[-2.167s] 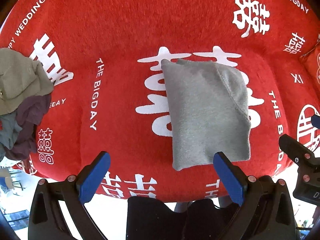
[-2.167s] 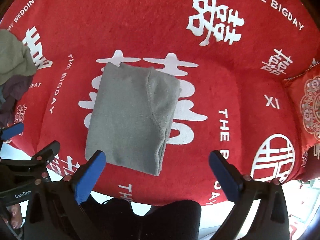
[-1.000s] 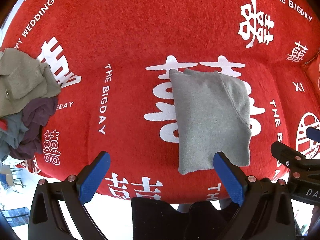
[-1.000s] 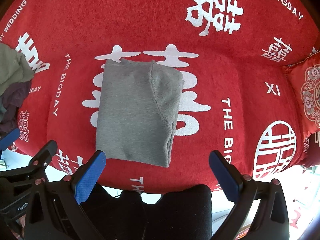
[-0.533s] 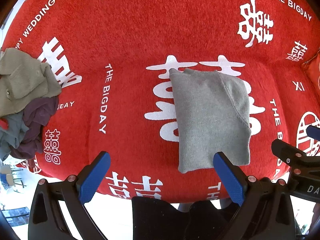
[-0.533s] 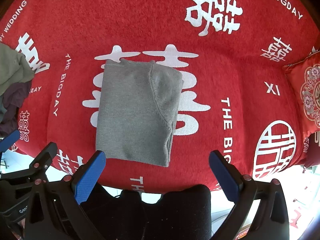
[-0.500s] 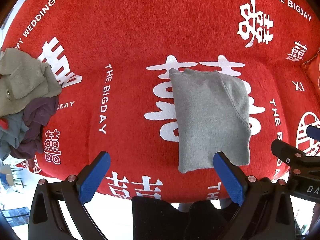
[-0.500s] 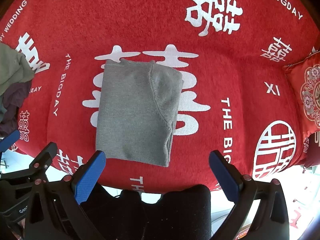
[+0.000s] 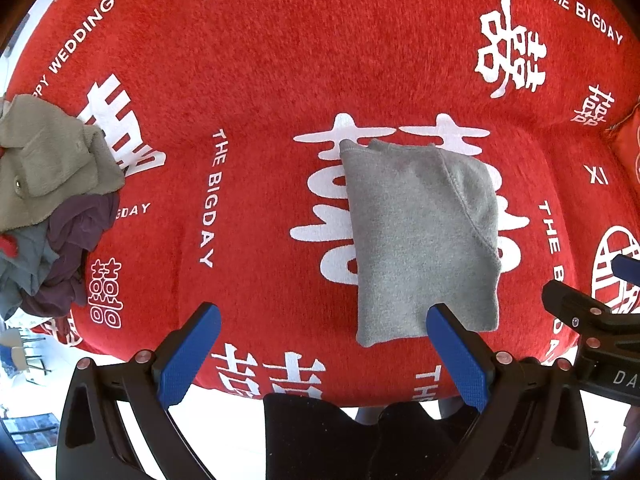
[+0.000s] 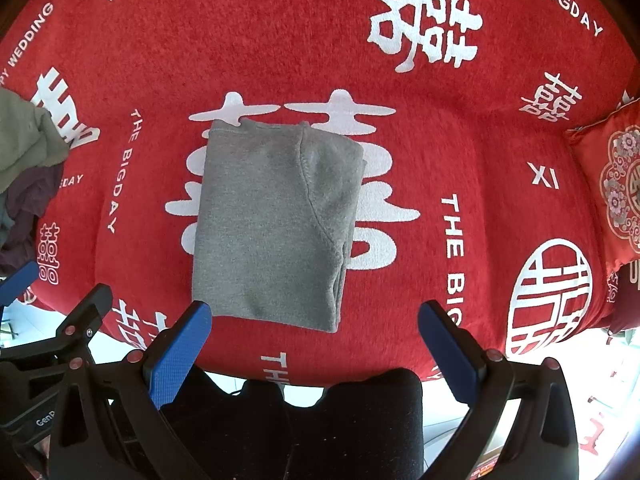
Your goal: Fold small clothes
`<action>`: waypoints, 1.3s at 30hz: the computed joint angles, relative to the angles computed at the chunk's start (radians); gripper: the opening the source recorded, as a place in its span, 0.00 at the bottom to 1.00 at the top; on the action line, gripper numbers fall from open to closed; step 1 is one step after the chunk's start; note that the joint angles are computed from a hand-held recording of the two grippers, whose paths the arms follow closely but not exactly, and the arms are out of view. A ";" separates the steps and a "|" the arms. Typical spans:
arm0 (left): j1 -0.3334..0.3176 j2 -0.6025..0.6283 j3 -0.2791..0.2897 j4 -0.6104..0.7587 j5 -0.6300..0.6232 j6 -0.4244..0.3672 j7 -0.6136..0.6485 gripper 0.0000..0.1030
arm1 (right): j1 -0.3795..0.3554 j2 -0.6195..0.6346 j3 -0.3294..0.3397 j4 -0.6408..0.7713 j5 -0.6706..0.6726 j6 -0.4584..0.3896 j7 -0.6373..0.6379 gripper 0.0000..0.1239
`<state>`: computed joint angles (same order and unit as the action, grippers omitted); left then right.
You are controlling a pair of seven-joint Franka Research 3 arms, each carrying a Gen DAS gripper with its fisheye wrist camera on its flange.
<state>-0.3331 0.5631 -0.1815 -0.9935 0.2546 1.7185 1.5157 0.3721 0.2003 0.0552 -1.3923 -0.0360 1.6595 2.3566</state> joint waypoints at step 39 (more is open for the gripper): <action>-0.004 -0.039 -0.004 -0.041 0.008 0.007 -0.052 1.00 | 0.002 -0.022 0.005 -0.025 -0.005 0.005 0.020 0.83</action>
<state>-0.3373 0.5243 -0.1851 -1.0340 0.2627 1.7256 1.4640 0.3738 0.1781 0.0601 -1.4177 -0.0409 1.6641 2.3769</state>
